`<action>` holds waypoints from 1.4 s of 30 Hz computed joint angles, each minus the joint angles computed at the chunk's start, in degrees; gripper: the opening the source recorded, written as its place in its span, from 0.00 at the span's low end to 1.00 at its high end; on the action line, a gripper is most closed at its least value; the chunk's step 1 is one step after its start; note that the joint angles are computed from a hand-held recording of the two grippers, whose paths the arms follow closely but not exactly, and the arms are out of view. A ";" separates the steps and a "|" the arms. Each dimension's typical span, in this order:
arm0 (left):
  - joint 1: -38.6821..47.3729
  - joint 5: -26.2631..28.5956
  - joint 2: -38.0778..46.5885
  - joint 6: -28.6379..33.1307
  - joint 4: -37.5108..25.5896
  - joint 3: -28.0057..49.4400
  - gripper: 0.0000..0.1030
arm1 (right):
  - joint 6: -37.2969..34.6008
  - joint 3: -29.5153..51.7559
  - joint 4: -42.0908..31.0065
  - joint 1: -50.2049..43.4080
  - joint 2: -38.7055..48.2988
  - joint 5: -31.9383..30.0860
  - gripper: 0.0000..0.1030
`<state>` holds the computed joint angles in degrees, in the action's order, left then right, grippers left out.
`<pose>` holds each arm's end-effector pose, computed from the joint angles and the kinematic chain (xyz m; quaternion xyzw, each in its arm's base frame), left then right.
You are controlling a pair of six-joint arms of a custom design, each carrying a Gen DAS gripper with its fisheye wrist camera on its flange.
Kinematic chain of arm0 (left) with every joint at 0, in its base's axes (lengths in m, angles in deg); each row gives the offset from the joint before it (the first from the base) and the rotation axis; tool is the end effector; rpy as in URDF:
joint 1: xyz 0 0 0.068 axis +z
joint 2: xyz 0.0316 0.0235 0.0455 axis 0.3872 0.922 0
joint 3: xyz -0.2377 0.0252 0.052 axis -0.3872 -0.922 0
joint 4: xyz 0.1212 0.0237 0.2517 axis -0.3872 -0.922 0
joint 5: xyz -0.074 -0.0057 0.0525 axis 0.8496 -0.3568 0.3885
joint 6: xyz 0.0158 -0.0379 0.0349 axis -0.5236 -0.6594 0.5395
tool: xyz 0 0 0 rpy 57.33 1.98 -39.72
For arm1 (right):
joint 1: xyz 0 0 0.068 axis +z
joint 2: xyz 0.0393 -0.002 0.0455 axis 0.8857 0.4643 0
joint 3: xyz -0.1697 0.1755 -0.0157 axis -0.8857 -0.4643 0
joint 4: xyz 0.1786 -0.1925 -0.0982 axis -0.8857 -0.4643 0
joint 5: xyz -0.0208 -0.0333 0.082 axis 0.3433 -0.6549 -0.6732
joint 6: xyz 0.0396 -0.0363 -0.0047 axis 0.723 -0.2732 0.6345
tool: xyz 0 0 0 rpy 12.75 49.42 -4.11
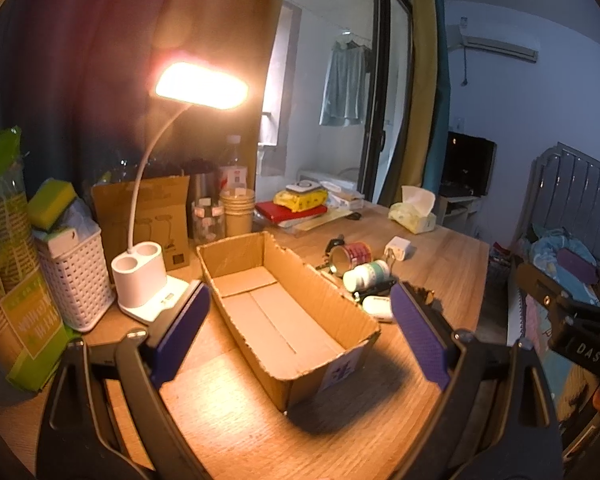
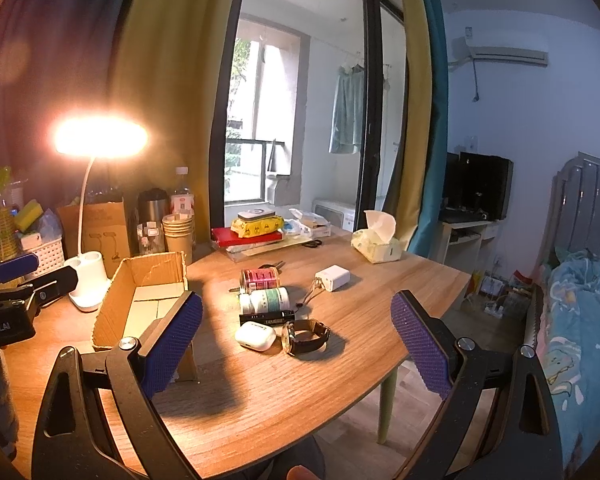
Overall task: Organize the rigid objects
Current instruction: 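Move the left tool to the cardboard box wall and clamp it, then reach the right tool to the black watch and grasp its strap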
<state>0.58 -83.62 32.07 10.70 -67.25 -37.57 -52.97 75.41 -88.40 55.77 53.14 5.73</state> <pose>0.2114 -0.0674 0.2277 -0.1166 0.8147 0.0137 0.5679 0.2396 -0.0124 0.2631 -0.1705 0.7837 0.0780 0.5922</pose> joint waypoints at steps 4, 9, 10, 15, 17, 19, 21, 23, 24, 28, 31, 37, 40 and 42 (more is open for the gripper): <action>4.52 4.03 3.75 -0.32 0.77 1.06 0.90 | 0.28 2.00 1.98 0.77 5.91 0.72 0.94; 10.80 9.83 12.70 -0.62 2.51 3.67 0.90 | 0.42 5.29 4.55 1.37 14.43 0.92 0.94; 11.96 10.97 14.63 -0.45 3.15 4.13 0.90 | 0.31 5.97 4.97 1.57 16.14 1.15 0.94; 17.66 16.52 24.33 -1.38 3.80 8.45 0.90 | 0.21 10.13 5.61 1.81 23.91 1.39 0.94; 19.76 18.39 28.57 -1.69 3.28 10.68 0.90 | 0.31 11.88 6.02 1.80 26.99 1.49 0.94; 21.24 20.28 31.09 -2.29 2.64 11.98 0.90 | 0.35 13.32 6.53 1.62 29.50 1.36 0.94; 22.72 22.29 34.05 -3.09 1.48 13.69 0.90 | 0.37 14.33 7.14 1.64 31.52 1.49 0.94; 23.30 23.57 36.55 -3.15 0.61 14.96 0.90 | 0.50 15.47 7.58 1.82 33.57 1.79 0.94; 23.45 24.45 37.97 -3.24 0.10 15.66 0.90 | 0.56 16.11 7.65 1.83 34.60 1.77 0.94; 25.74 31.56 43.04 -3.59 -1.17 17.83 0.90 | 0.71 18.57 7.72 2.01 38.36 1.84 0.94; 25.23 32.27 44.75 -1.15 -2.55 19.87 0.89 | 0.84 19.65 7.78 2.17 40.30 1.99 0.94; 24.54 33.66 48.40 4.05 -5.12 24.43 0.47 | 0.72 20.52 7.36 2.26 42.32 2.45 0.94; 24.61 33.75 48.92 5.37 -5.72 25.42 0.32 | 0.76 20.45 7.41 2.01 42.67 2.68 0.94; 24.76 34.19 48.90 6.70 -6.29 25.67 0.29 | 0.77 20.54 7.15 1.84 42.79 2.83 0.94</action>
